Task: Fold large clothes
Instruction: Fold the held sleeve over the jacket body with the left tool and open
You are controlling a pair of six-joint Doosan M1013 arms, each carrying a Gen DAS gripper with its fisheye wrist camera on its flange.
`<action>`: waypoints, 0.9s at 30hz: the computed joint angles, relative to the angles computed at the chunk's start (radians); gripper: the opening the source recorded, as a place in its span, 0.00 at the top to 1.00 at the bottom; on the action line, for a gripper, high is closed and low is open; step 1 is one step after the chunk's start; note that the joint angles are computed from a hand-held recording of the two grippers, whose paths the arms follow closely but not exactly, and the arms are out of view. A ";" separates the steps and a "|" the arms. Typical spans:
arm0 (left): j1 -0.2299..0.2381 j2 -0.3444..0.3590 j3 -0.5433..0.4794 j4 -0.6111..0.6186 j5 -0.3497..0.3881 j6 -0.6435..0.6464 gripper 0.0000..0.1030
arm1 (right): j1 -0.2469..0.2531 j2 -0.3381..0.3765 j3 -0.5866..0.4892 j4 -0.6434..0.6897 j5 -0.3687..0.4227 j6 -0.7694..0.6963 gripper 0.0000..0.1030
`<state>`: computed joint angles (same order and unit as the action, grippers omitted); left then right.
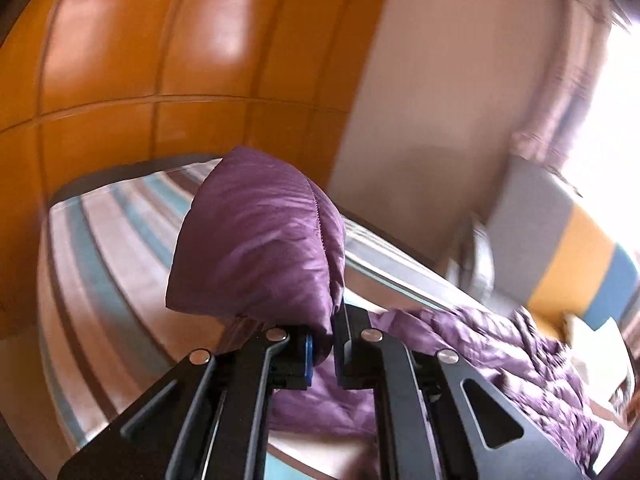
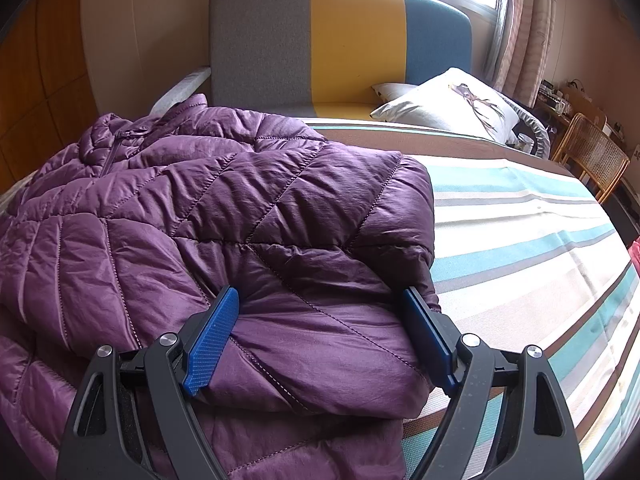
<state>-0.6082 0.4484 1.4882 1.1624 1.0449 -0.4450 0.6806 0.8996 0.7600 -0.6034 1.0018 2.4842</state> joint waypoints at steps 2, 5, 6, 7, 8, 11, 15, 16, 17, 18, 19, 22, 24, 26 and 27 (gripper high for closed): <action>-0.014 0.012 -0.022 0.000 -0.023 0.031 0.94 | -0.001 0.000 0.000 0.002 -0.002 0.001 0.20; -0.035 0.032 -0.058 -0.003 -0.044 0.067 0.94 | -0.002 0.001 -0.001 0.005 -0.005 0.003 0.20; -0.038 0.038 -0.072 -0.008 -0.049 0.087 0.94 | -0.002 0.001 -0.002 0.007 -0.006 0.003 0.20; -0.044 0.044 -0.083 -0.008 -0.056 0.102 0.94 | -0.003 0.001 -0.001 0.007 -0.007 0.004 0.20; -0.051 0.052 -0.098 -0.007 -0.063 0.115 0.94 | -0.003 0.002 -0.004 0.009 -0.007 0.003 0.20; -0.065 0.071 -0.132 -0.013 -0.101 0.165 0.94 | -0.003 -0.001 0.002 0.008 -0.011 0.007 0.20; -0.088 0.100 -0.181 -0.040 -0.142 0.261 0.94 | -0.004 -0.001 0.002 0.011 -0.012 0.005 0.20; -0.094 0.108 -0.194 -0.049 -0.153 0.285 0.94 | -0.004 0.000 0.000 0.012 -0.012 0.005 0.20; -0.096 0.114 -0.202 -0.060 -0.166 0.309 0.94 | -0.004 -0.001 0.002 0.011 -0.013 0.006 0.20; -0.103 0.124 -0.216 -0.075 -0.171 0.337 0.94 | -0.004 -0.001 0.002 0.011 -0.012 0.005 0.20; -0.105 0.130 -0.225 -0.087 -0.176 0.356 0.94 | -0.004 -0.001 0.002 0.011 -0.012 0.005 0.20; -0.118 0.152 -0.257 -0.128 -0.200 0.418 0.94 | -0.004 -0.001 0.001 0.012 -0.012 0.005 0.19; -0.123 0.168 -0.284 -0.165 -0.213 0.464 0.94 | -0.004 0.000 -0.001 0.012 -0.010 0.004 0.18; -0.127 0.184 -0.309 -0.202 -0.219 0.516 0.94 | -0.005 0.001 -0.003 0.016 -0.009 0.004 0.16; -0.128 0.193 -0.324 -0.222 -0.226 0.546 0.94 | -0.005 0.001 -0.001 0.017 -0.011 0.006 0.16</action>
<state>-0.7359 0.6412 1.1643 0.9402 0.8192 0.1010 0.6753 0.9003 0.7587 -0.5860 0.9909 2.4897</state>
